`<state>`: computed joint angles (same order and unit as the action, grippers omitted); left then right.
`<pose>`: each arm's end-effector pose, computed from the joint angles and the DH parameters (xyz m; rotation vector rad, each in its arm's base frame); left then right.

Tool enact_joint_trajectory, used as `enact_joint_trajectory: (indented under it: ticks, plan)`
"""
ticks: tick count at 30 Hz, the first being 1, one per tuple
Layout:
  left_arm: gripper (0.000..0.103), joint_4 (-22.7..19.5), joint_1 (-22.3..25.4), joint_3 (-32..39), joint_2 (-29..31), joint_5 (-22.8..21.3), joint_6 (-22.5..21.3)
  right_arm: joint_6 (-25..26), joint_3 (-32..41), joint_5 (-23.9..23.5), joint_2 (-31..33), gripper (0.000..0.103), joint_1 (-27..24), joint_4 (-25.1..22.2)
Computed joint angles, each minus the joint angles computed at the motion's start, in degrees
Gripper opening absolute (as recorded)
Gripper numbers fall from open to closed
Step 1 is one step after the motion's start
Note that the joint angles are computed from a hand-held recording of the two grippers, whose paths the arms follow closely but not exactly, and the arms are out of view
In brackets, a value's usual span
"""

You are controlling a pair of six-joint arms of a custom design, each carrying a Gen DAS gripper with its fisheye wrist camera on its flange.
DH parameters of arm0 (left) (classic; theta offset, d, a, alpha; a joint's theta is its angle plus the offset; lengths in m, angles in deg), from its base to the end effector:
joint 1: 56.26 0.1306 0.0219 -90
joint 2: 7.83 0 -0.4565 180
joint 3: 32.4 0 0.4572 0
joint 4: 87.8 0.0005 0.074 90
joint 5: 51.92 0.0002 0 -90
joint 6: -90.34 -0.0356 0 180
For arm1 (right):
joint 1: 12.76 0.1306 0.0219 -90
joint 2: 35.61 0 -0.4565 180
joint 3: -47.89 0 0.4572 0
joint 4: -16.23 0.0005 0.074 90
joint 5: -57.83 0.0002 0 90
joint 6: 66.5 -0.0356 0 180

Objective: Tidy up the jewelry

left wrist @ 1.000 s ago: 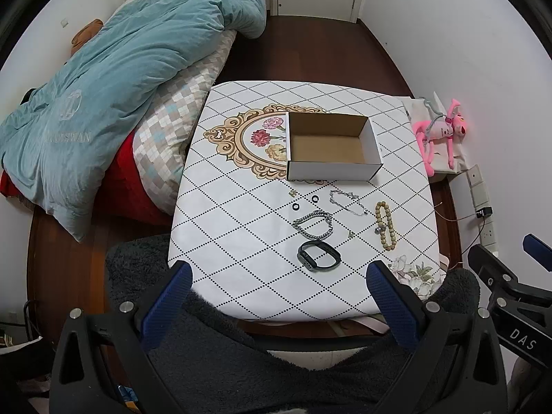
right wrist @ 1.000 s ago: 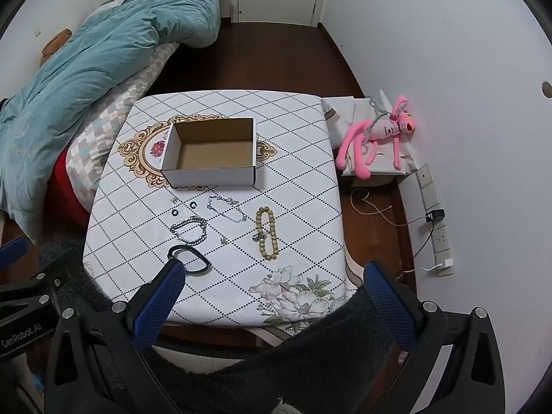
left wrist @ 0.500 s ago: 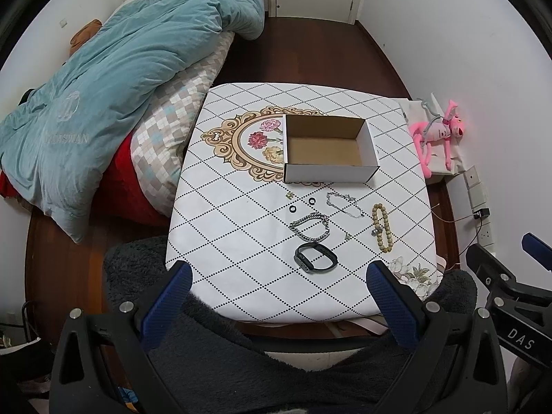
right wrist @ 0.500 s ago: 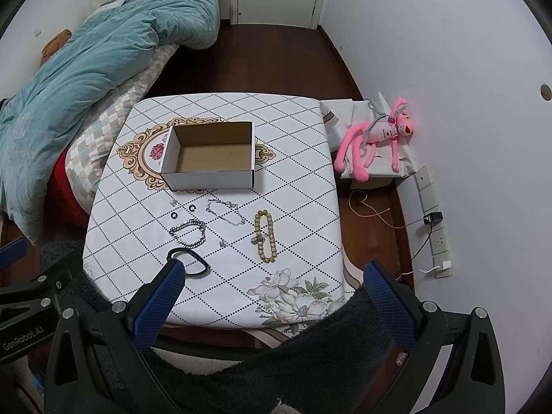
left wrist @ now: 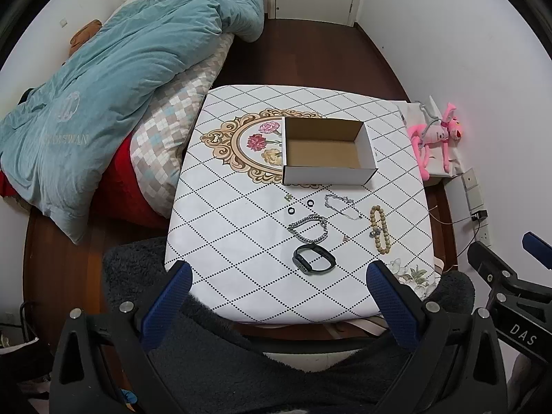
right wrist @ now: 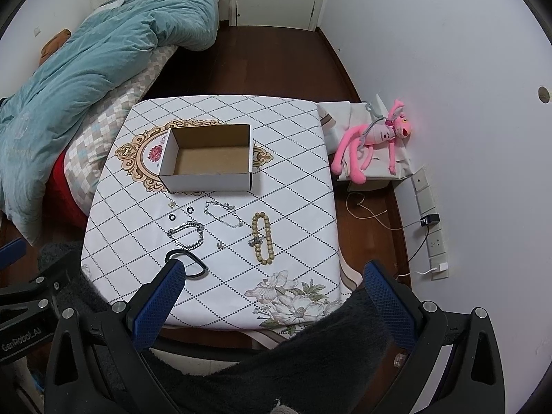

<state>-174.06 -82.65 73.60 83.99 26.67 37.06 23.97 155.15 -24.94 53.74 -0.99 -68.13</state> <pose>0.4624 -0.2221 0.5952 -0.2931 2.7571 0.0073 0.4859 0.0961 0.6274 -0.2542 2.7067 -0.1151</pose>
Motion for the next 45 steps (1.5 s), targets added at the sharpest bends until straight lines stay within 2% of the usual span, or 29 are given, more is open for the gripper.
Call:
enact_joint_trajectory:
  ticks: [38,45]
  plan:
    - [0.103,0.3,-0.3,0.7,0.1,-0.3,-0.3,-0.1,0.2,0.3,-0.3,0.103,0.0,-0.1]
    - [0.103,1.4,-0.1,0.7,1.1,-0.5,-0.1,-1.5,0.0,-0.1,0.1,0.103,-0.3,0.8]
